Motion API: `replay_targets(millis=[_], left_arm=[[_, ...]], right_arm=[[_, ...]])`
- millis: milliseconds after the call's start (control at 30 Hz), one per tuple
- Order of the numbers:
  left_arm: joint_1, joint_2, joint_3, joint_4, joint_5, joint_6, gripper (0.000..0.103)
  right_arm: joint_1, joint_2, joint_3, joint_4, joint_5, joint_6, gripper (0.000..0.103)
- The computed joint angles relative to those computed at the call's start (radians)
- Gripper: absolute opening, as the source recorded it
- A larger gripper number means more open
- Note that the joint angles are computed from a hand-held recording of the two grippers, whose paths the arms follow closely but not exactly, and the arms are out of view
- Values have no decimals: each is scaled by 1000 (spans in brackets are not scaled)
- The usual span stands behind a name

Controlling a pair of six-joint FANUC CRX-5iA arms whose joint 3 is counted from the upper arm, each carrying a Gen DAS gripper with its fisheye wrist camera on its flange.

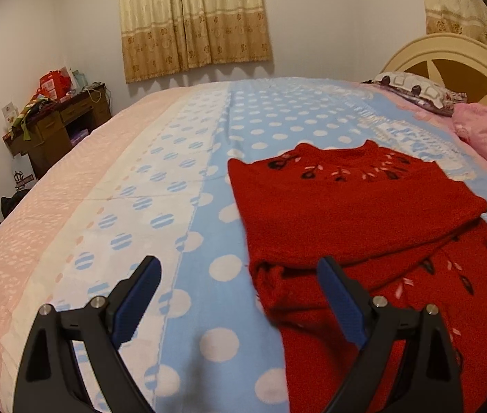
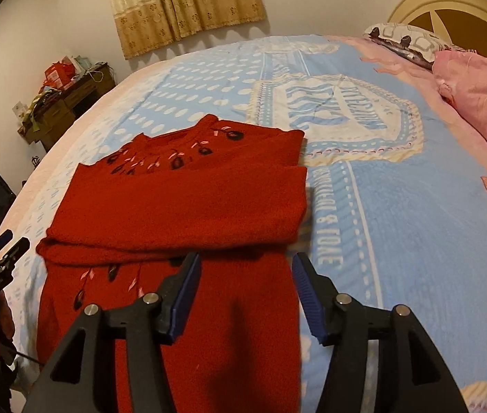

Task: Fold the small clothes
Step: 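Pinch and straighten the folded sweater edge with the right tool, then withdraw, then move both tools to the red sweater hem and close on it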

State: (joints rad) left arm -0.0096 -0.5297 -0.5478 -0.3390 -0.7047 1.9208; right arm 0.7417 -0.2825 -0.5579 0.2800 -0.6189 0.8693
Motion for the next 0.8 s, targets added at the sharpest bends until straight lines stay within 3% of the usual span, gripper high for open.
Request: replay_targets(millis=[500, 800], left_arm=[[-15, -201, -88, 95, -38, -120, 95], [-49, -344, -169, 151, -151, -203, 95]], right_arm=[[138, -191, -128, 90, -47, -125, 57], [259, -321, -201, 144, -150, -200, 57]])
